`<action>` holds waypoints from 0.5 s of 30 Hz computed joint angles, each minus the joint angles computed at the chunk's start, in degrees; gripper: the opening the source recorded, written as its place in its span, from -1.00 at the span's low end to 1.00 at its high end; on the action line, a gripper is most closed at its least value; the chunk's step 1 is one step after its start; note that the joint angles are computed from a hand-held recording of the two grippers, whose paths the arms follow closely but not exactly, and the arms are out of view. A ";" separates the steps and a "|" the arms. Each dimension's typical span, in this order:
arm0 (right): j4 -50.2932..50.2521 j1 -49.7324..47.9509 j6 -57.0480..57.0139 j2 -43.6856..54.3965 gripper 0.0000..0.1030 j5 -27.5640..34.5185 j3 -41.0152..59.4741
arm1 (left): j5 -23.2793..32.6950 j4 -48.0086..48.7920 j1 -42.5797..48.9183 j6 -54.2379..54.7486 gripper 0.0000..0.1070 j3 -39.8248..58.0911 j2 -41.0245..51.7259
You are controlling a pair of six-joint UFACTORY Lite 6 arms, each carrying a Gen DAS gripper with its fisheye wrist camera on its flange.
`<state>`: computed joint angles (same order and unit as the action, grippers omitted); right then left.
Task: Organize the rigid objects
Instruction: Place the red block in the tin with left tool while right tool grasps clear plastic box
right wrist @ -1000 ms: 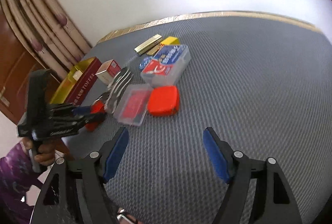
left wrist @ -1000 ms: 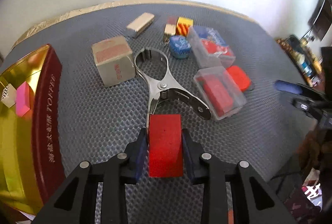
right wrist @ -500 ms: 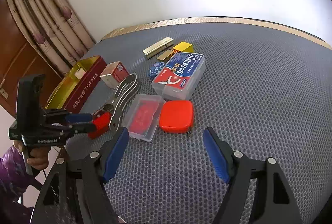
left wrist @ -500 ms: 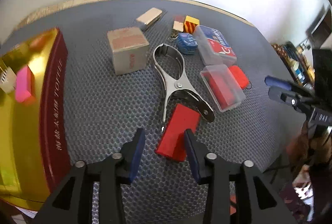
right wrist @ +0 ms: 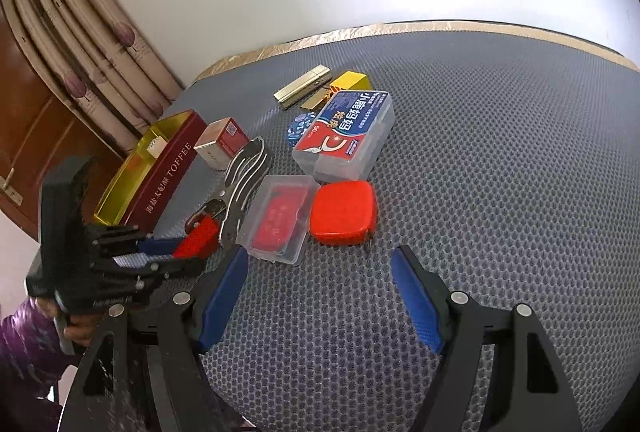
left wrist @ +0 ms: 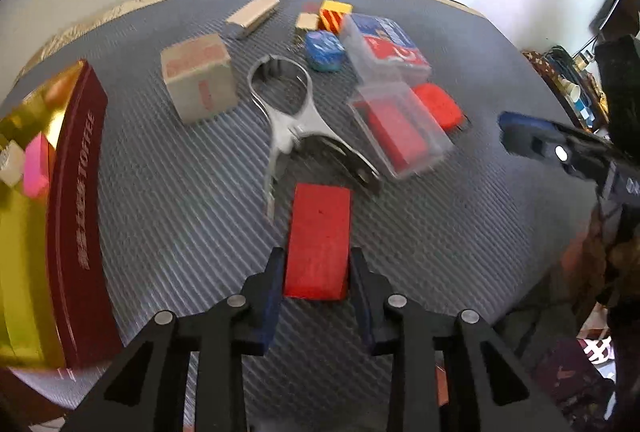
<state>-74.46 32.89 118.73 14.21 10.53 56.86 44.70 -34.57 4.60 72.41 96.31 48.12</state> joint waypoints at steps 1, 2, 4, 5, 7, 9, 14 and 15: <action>-0.86 0.10 0.92 -0.14 0.41 0.13 -0.11 | -1.42 -1.00 0.42 1.93 -0.42 -3.57 -2.34; -1.63 0.13 1.73 -0.26 0.41 0.04 -0.18 | -2.43 -2.10 0.92 3.63 -0.42 -5.88 -3.85; -1.38 0.05 1.12 -0.07 0.41 -0.41 0.31 | -2.83 -3.47 2.51 6.10 -0.42 -9.13 -6.20; -0.02 0.36 -0.48 0.23 0.41 -0.24 0.91 | -2.98 -4.21 3.07 6.79 -0.42 -9.76 -6.72; 6.85 1.05 -8.30 1.77 0.41 -0.42 3.41 | -3.13 -6.18 4.57 8.32 -0.42 -10.64 -7.68; 9.94 2.01 -12.09 3.29 0.41 -0.38 5.74 | -2.81 -6.66 5.85 8.59 -0.42 -10.15 -7.60; 15.68 3.77 -18.26 7.87 0.41 -0.19 11.73 | 0.31 -5.53 7.02 4.50 -0.41 -4.28 -3.14; 20.03 3.75 -21.86 9.50 0.39 0.23 13.51 | 0.69 -5.29 7.16 3.86 -0.41 -3.77 -2.69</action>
<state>-54.43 36.64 96.87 23.71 10.75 70.37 45.39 -39.86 11.76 76.27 92.54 45.43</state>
